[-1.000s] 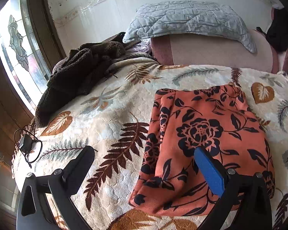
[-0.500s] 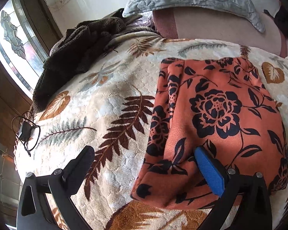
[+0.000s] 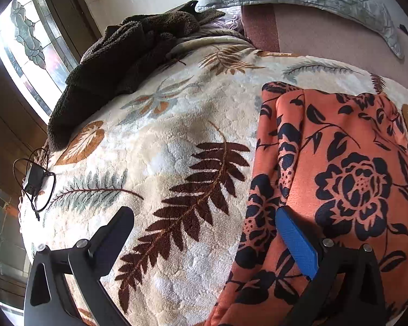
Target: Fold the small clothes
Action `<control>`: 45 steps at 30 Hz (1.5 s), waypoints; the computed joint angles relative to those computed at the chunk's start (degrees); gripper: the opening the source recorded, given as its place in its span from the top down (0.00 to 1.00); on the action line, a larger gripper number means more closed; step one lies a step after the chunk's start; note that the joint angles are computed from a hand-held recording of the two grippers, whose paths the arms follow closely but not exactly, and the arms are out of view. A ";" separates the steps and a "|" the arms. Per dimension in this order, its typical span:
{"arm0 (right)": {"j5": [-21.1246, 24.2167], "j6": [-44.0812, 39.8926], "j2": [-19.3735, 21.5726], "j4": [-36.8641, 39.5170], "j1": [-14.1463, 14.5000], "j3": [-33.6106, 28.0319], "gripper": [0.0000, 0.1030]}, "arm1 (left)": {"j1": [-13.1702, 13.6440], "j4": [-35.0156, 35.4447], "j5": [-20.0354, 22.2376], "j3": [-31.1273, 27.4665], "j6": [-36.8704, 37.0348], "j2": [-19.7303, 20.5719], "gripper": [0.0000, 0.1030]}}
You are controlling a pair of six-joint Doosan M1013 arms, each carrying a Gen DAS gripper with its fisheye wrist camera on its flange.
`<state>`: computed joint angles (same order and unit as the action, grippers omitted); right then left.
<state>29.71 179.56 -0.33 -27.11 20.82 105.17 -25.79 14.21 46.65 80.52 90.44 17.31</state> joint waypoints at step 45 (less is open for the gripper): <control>-2.13 -9.63 3.23 7.48 -3.71 -2.56 0.53 | 1.51 -7.47 -5.77 1.01 8.65 -0.42 0.00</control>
